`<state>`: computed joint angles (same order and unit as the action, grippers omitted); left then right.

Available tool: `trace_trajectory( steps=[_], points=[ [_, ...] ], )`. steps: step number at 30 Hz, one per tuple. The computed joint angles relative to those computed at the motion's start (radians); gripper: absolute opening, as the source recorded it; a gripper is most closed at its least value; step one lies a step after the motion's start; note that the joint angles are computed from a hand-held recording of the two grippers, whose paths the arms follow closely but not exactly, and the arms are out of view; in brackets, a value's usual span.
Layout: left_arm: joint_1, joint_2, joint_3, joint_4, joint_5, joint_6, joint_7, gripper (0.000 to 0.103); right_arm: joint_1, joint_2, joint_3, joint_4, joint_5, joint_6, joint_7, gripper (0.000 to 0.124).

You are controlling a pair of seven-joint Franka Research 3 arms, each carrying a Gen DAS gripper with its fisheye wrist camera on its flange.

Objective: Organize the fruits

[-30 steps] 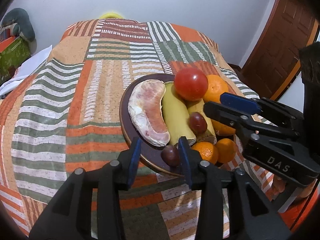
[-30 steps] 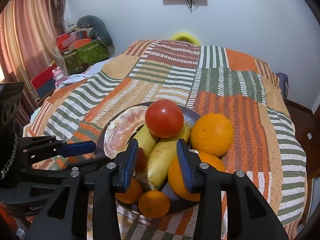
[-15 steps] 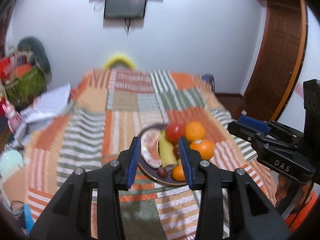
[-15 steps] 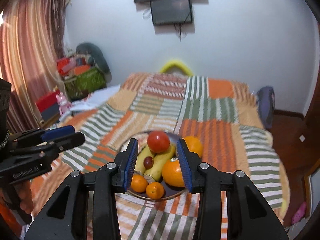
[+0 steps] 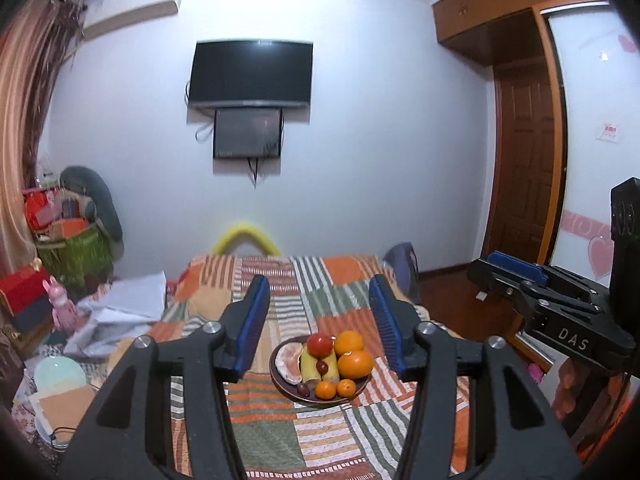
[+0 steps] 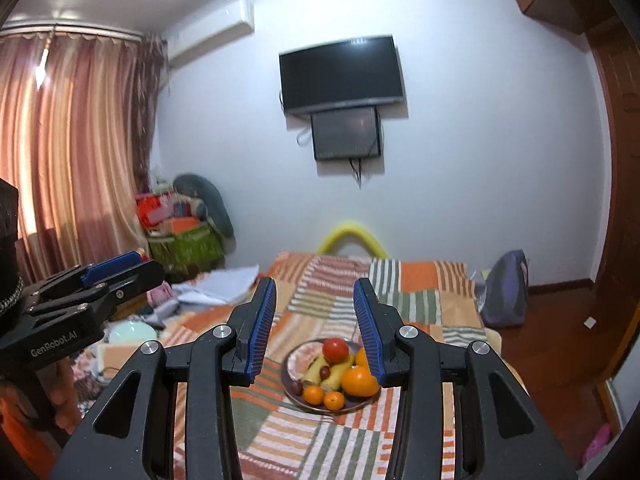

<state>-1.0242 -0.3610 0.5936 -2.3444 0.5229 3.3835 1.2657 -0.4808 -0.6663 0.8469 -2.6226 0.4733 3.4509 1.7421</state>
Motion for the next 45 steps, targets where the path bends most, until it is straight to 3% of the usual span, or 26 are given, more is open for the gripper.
trace_trajectory(
  steps=[3,5,7,10,14,17,25,45],
  points=[
    [0.120,-0.037,-0.108,-0.048,-0.001,0.031,-0.016,0.068,-0.009,-0.059,0.031,-0.023,0.022,0.011,0.023,0.051],
    [0.180,-0.056,-0.158,-0.073,0.012,0.048,-0.037,0.070,-0.028,-0.096,0.060,-0.034,0.036,0.015,0.041,0.059],
    [0.200,-0.068,-0.170,-0.082,0.036,0.049,-0.059,0.073,-0.064,-0.139,0.099,-0.039,0.044,0.009,0.064,0.066],
    [0.243,-0.076,-0.203,-0.093,0.066,0.057,-0.089,0.086,-0.108,-0.196,0.142,-0.046,0.045,0.003,0.118,0.083],
    [0.362,-0.082,-0.308,-0.117,0.079,0.085,-0.120,0.094,-0.136,-0.249,0.158,-0.055,0.021,-0.011,0.181,0.093],
    [0.410,-0.100,-0.347,-0.137,0.102,0.095,-0.152,0.098,-0.163,-0.304,0.183,-0.063,0.011,-0.030,0.236,0.102],
    [0.447,-0.100,-0.360,-0.133,0.195,0.106,-0.259,0.101,-0.167,-0.389,0.185,-0.098,-0.064,-0.070,0.333,0.103],
    [0.533,-0.088,-0.391,-0.103,0.407,0.135,-0.474,0.102,-0.149,-0.409,0.137,-0.126,-0.241,-0.079,0.482,0.103]
  ],
)
